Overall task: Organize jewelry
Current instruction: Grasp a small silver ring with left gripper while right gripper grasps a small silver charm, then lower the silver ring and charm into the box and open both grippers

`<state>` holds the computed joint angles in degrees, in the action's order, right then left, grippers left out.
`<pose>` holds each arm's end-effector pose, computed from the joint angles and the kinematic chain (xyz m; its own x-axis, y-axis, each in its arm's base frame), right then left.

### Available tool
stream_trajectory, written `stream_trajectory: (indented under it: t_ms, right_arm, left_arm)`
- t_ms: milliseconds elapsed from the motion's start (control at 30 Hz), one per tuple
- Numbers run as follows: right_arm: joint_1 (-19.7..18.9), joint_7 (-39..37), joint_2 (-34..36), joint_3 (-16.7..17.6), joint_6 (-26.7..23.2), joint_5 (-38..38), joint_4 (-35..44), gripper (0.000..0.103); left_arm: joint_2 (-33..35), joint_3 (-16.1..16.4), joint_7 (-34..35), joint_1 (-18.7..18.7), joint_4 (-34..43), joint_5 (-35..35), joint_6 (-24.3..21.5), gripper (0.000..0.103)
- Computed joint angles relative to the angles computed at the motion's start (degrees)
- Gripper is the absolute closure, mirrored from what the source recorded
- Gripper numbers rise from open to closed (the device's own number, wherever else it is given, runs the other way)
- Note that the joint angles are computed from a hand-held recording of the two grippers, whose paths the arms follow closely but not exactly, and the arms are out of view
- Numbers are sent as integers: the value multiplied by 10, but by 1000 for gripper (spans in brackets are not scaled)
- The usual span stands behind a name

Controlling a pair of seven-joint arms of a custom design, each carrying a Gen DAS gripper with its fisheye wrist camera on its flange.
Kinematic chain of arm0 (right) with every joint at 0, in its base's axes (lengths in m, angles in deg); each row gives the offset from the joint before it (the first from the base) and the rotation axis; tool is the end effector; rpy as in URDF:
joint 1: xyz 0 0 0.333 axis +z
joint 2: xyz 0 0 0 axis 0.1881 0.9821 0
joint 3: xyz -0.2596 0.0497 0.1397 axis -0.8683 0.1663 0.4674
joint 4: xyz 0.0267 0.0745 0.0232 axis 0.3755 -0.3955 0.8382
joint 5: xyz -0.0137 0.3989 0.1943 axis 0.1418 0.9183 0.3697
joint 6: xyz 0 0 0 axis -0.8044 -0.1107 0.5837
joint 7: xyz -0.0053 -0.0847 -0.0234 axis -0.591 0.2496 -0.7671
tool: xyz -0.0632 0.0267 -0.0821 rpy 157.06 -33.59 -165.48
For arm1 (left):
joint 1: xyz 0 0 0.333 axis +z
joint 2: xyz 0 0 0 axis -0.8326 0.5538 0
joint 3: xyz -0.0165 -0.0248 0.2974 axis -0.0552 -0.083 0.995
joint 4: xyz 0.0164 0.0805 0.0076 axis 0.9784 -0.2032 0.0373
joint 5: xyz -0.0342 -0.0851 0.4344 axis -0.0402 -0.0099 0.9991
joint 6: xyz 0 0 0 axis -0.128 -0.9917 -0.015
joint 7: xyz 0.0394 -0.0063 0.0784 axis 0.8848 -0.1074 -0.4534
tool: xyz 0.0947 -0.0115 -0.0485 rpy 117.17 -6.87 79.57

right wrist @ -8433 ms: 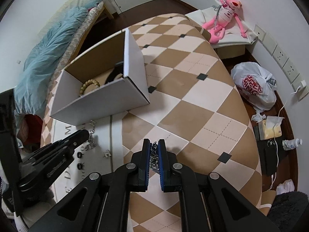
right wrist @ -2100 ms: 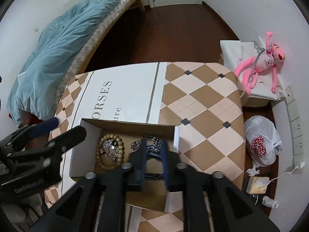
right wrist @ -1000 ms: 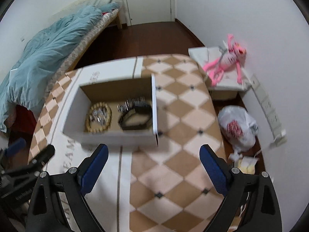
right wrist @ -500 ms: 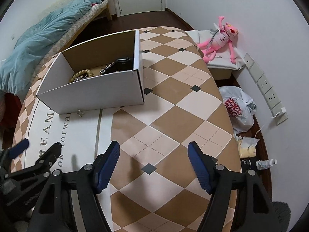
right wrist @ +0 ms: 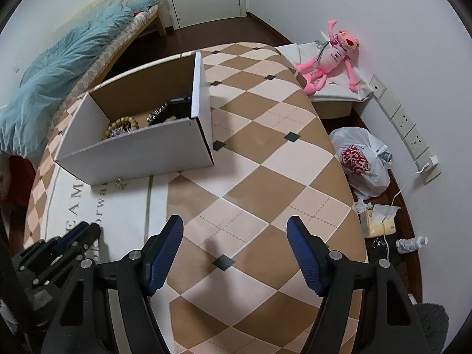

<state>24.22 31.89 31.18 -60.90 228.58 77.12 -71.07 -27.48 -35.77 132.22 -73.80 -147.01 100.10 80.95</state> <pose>0.4291 0.1884 0.4397 -0.0136 -0.9921 -0.1246 -0.8883 0.0692 -0.4540 0.3906 -0.2315 0.4259 0.0244 -0.9991 -0.0360 -0.8769 -0.0041 -0.4807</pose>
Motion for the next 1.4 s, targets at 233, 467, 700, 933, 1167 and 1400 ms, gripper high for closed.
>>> stream_trajectory:
  t_ms: [233, 467, 700, 933, 1167, 1400]
  right_arm:
    - [62, -89, 66, -27, 49, 92, 39, 28]
    - [55, -33, 163, 34, 90, 4, 110, 39]
    - [70, 34, 218, 35, 86, -99, 156, 54]
    - [85, 56, 230, 17, 84, -132, 163, 76]
    - [88, 49, 213, 8, 98, -125, 146, 97]
    - [97, -30, 105, -22, 107, -5, 66, 97]
  left_arm:
    - [-53, 11, -18, 44, -23, 28, -28, 93]
    - [-86, 27, -24, 84, -45, 45, -51, 93]
    - [-99, 37, -14, 97, -58, 42, -50, 93]
    - [-101, 40, -8, 101, -60, 32, -47, 93]
    - [-103, 38, -7, 97, -58, 25, -48, 93]
    - [-117, 42, 9, 69, -51, 0, -51, 93]
